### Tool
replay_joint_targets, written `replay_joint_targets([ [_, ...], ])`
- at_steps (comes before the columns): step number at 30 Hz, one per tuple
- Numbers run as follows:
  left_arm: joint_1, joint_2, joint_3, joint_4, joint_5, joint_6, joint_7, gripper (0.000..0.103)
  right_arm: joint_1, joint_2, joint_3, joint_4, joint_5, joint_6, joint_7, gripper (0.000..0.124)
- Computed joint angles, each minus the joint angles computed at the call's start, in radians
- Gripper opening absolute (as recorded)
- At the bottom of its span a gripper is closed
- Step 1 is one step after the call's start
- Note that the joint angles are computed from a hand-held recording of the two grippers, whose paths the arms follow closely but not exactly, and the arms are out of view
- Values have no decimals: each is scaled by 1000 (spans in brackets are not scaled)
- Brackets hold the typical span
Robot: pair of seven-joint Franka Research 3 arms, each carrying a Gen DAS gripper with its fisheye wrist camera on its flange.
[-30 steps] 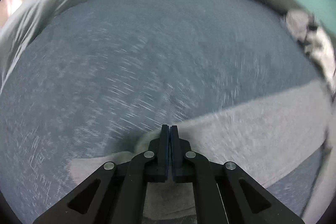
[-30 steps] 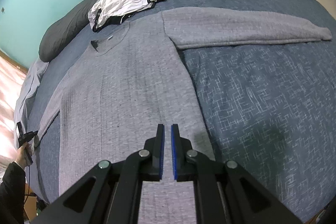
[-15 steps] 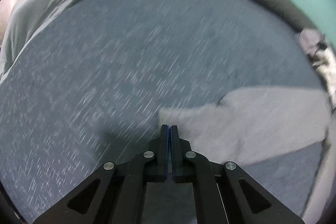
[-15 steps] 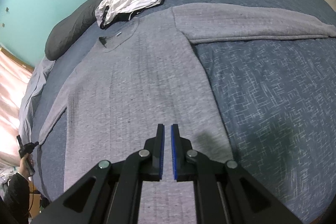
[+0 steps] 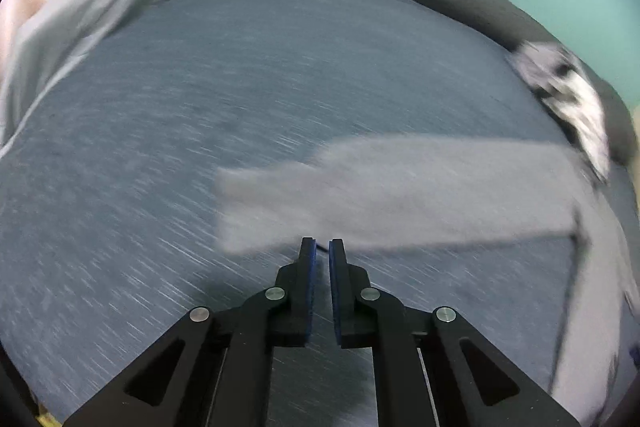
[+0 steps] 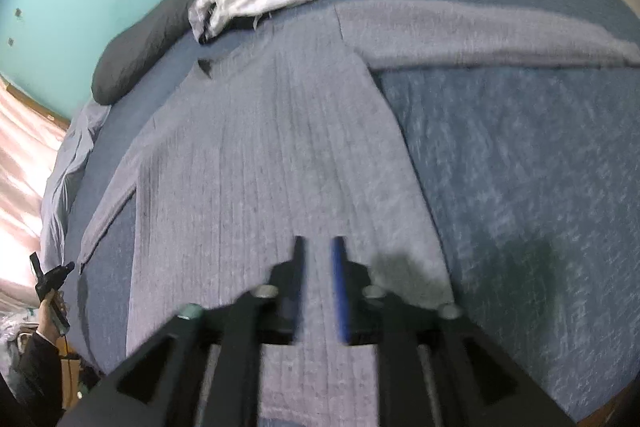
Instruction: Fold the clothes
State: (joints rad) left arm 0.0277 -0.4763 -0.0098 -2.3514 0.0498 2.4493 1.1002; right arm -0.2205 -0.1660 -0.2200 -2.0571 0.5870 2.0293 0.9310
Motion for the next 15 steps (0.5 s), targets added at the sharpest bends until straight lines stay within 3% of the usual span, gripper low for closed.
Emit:
replay_joint_targets([
  [1, -31, 1, 2, 2, -32, -1, 19, 12, -3, 1, -4, -2, 1, -12, 2, 53],
  [2, -64, 0, 4, 0, -72, -4, 38, 16, -6, -1, -9, -6, 8, -19, -2, 53],
  [4, -131, 1, 10, -4, -158, -8, 80, 38, -15, -3, -19, -6, 15, -33, -14, 53],
  [5, -156, 3, 3, -3, -186, -12, 95, 41, -22, -5, -23, -5, 10, -39, -19, 53],
  [10, -264, 47, -43, 27, -297, -52, 165, 42, -56, 6, -39, 18, -46, -83, -38, 53],
  [15, -327, 71, -85, 53, -370, -87, 180, 42, -91, 5, -51, 17, -127, -116, -83, 53],
])
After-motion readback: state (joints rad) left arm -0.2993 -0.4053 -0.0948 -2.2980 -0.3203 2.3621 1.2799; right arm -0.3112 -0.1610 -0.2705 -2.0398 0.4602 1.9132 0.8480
